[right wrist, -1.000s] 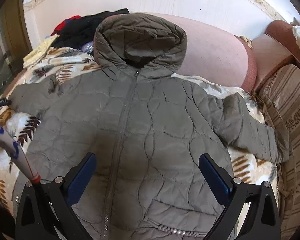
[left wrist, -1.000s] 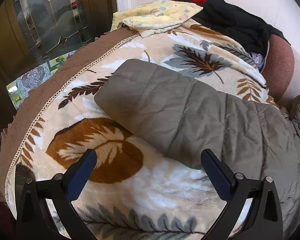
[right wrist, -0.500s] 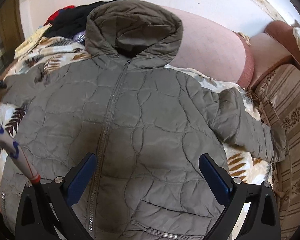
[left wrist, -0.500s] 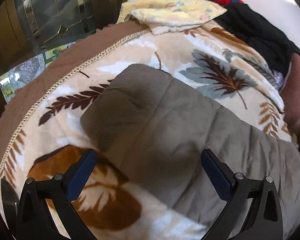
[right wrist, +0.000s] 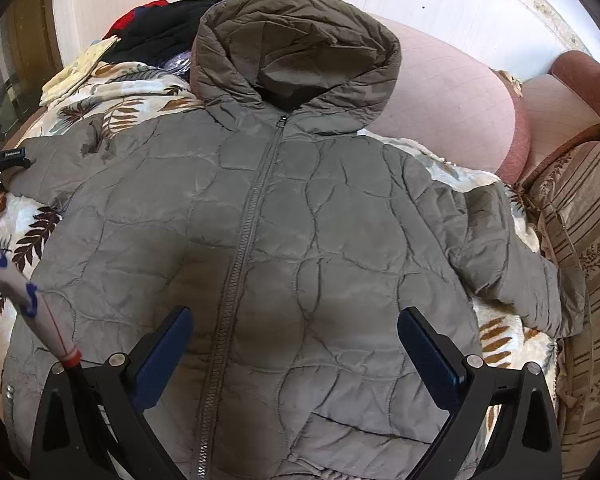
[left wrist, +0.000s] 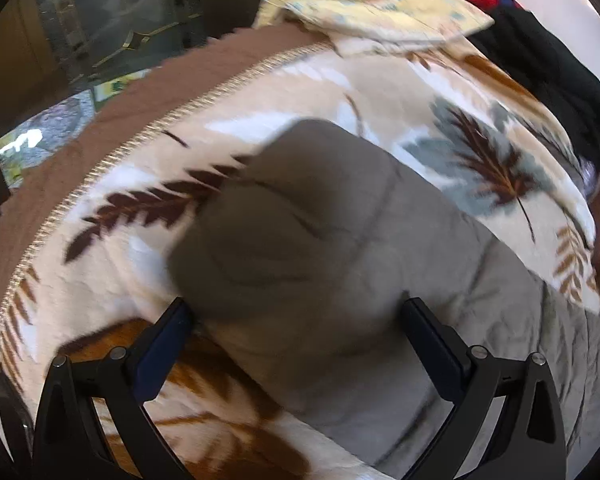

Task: Fold large clothes
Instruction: 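Grasp the sleeve cuff nearest the left tool with the left tool, then lift the held sleeve and fold it across the jacket body, release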

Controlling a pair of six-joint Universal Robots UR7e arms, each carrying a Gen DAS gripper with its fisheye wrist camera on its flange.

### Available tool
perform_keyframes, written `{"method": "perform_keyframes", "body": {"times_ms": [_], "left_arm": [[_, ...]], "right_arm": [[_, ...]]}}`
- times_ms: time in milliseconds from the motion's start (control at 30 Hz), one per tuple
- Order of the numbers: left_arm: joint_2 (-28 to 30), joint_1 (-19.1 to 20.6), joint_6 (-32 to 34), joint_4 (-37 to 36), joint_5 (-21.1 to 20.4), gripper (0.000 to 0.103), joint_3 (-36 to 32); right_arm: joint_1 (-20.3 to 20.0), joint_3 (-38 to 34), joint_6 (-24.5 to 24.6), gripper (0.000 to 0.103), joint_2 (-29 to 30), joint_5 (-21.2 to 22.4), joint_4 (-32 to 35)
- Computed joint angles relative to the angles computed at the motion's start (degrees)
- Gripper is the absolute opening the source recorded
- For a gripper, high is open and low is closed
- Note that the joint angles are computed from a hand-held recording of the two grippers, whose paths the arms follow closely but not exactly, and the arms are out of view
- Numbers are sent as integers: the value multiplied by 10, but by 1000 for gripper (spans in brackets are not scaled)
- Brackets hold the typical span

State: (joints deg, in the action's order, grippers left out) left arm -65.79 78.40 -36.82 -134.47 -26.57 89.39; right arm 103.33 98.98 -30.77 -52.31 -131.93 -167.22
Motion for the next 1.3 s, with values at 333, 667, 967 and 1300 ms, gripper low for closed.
{"method": "perform_keyframes", "body": {"times_ms": [333, 667, 967, 1300], "left_arm": [[26, 11, 54, -40, -1, 103, -18], [33, -9, 103, -84, -18, 22, -18], [-4, -38, 101, -91, -10, 17, 8], [-67, -97, 85, -69, 30, 16, 64]], "right_arm": [[0, -5, -5, 103, 10, 1, -9], [0, -3, -4, 103, 8, 10, -18], [3, 7, -2, 103, -9, 11, -22], [4, 23, 2, 103, -25, 12, -11]]}}
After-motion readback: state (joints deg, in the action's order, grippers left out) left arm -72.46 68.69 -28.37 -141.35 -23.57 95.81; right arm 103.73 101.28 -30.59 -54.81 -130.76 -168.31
